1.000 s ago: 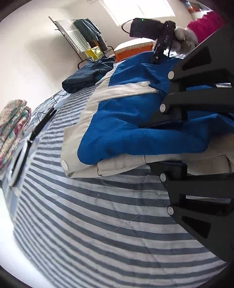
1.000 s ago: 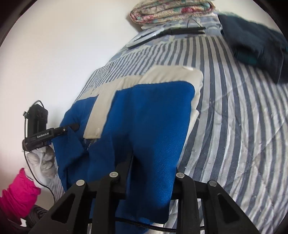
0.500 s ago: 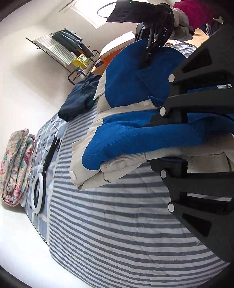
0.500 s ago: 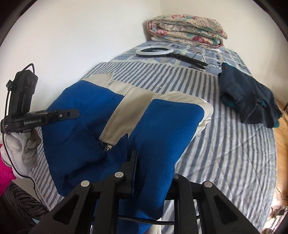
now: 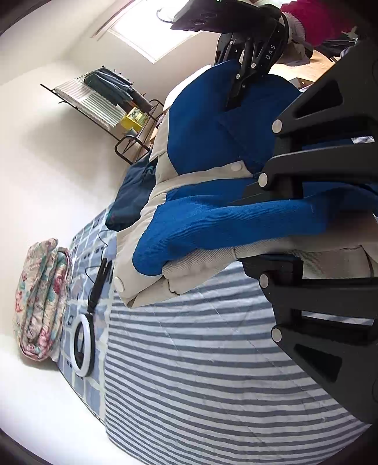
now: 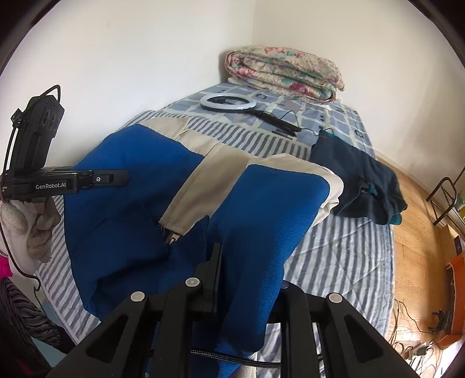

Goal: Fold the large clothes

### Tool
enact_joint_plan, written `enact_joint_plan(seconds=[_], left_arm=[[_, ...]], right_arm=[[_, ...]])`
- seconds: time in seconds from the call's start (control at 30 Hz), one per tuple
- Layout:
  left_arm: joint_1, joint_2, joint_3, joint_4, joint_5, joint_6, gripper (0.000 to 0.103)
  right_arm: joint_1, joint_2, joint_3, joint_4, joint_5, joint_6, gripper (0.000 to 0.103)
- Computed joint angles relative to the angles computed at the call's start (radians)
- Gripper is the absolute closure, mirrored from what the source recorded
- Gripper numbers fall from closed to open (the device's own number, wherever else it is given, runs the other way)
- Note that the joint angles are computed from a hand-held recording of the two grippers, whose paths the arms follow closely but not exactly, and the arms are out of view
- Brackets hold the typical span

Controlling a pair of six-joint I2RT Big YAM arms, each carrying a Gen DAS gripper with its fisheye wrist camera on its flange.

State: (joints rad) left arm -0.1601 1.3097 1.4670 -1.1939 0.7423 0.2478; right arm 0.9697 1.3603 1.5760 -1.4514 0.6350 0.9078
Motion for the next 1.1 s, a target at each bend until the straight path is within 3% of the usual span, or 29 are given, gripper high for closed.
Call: enact_joint_plan(seconds=[0.3,0.53,0.7,0.83,1.03,1.1], left_arm=[[-0.173,0.061,0.079,0.143,-0.049,-0.119,0.081],[-0.318,0.208,0.236,0.258,-0.100,-0.214,0.081],[-0.396,0.353,0.391,0.348,-0.143,-0.282,0.081],[-0.436,0.508,0.574,0.366,-0.167,-0.333,0.081],[-0.471,0.738,0.893,0.304,-0.199,-0.392,0.081],[-0.484,0.839,1.053,0.248,-0.210,-0.401,0.081]], right_arm=[[-0.073,-0.093,-0.036,-0.065,0.070,-0.047,0.087],[-0.209,-0.166,-0.066,-0.065,0.120,-0.151,0.088],[-0.349,-0.184,-0.084,0.027,0.146,-0.317,0.088],[-0.486,-0.177,-0.090,0.139,0.128,-0.484,0.088],[-0.683,-0.136,-0.078,0.287,0.029,-0.677,0.088],[-0.734,-0.118,-0.072,0.314,0.007,-0.734,0.088]])
